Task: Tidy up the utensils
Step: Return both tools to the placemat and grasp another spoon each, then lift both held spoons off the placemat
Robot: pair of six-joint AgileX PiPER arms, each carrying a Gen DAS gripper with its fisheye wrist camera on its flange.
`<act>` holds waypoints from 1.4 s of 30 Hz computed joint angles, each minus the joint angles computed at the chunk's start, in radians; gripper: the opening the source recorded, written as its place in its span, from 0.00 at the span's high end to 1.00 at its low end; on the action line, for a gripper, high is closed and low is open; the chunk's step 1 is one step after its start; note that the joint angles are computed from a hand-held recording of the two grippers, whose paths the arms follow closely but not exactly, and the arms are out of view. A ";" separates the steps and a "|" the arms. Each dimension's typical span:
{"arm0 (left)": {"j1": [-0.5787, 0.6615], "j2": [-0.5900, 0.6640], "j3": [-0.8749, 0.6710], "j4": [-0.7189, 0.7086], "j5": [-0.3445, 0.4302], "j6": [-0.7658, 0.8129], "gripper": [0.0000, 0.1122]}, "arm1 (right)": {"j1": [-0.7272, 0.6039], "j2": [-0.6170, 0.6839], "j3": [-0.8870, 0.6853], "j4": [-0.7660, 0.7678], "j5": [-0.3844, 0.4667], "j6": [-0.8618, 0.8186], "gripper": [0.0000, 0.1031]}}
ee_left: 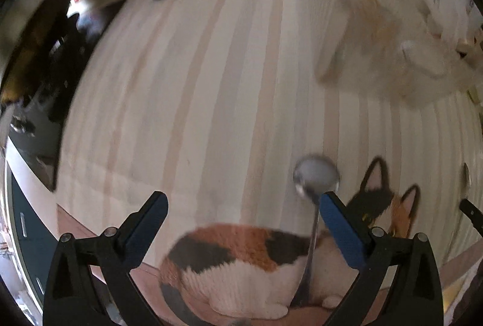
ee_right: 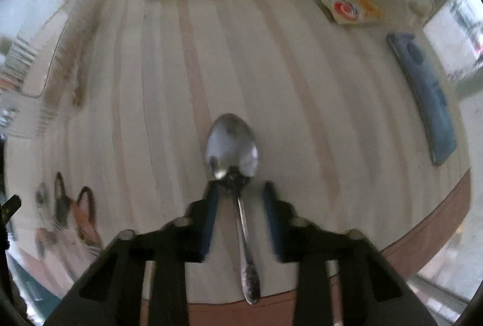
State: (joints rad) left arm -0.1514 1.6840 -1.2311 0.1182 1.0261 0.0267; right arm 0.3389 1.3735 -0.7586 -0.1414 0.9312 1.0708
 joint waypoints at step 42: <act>-0.171 -0.020 0.074 -0.103 -0.008 0.053 0.97 | 0.193 0.213 -0.235 0.097 0.061 -0.083 0.93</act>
